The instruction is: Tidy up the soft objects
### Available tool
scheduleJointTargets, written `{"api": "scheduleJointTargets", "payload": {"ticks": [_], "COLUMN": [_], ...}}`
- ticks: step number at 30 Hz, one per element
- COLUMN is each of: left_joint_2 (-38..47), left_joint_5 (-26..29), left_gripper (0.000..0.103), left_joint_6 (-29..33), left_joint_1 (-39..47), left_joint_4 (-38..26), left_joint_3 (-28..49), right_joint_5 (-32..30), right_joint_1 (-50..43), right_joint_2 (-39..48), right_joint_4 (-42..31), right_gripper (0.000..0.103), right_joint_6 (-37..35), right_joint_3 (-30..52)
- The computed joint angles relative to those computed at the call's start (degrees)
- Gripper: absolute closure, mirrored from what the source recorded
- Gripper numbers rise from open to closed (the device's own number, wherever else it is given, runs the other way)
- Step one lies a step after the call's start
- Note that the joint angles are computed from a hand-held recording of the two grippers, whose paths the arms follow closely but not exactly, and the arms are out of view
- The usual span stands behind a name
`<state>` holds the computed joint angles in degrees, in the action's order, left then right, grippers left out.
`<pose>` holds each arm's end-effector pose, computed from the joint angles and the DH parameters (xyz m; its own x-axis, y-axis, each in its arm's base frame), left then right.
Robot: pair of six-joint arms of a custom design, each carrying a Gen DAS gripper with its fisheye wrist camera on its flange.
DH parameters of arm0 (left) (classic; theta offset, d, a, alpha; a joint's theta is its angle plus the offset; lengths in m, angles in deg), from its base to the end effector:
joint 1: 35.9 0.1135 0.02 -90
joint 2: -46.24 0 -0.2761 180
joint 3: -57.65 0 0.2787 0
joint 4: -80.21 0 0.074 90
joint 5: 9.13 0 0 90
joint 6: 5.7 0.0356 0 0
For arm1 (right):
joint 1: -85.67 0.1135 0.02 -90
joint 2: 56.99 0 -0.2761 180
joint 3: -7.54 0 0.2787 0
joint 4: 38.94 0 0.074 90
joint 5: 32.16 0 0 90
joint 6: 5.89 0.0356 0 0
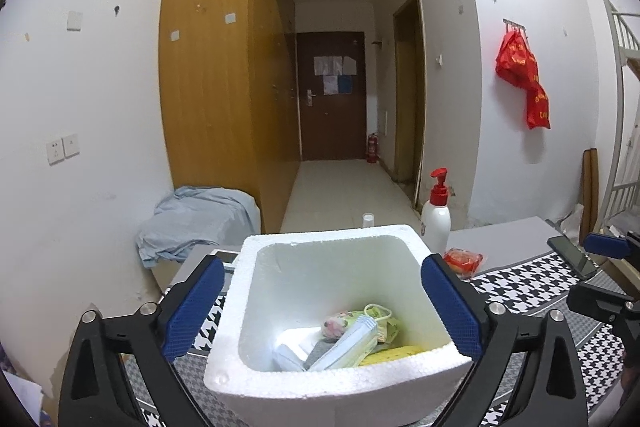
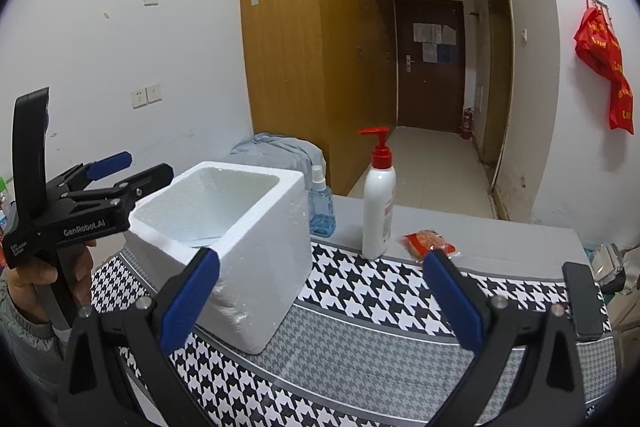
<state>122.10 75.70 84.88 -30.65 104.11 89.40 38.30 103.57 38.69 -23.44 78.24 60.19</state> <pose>0.2540 0.0266 0.1494 -0.3458 -0.0216 -0.9381 -0.1718 0.9843 0.0406 0.3260 0.1178 0.1484 -0.3790 -0.2237 -0.8979 -0.6139 0.7869 0.0631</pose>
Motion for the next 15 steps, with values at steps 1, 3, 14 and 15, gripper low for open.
{"api": "scheduleJointTargets", "payload": {"ticks": [1,3,14,15], "left_joint_2": [-0.63,-1.86,-11.31,-12.27], "left_joint_5": [-0.06,0.05,0.26,-0.85], "left_gripper": [0.002,0.002,0.001,0.001], "left_joint_6": [0.07,-0.10,-0.62,-0.57], "left_joint_1": [-0.20,-0.49,-1.12,-1.74], "left_joint_4": [0.07,0.21,-3.46,-3.85], "left_joint_3": [-0.51,-1.39,-5.83,-6.26], "right_joint_5": [0.02,0.00,-0.35,0.03], "right_joint_1": [0.11,0.28,0.79,0.83], "right_joint_2": [-0.07,-0.24,-4.29,-4.84], "right_joint_4": [0.06,0.31,3.22,3.73], "right_gripper": [0.000,0.000,0.000,0.000], "right_joint_6": [-0.05,0.06,1.01,1.19], "right_joint_3": [-0.14,-0.51,-5.40,-6.03]}}
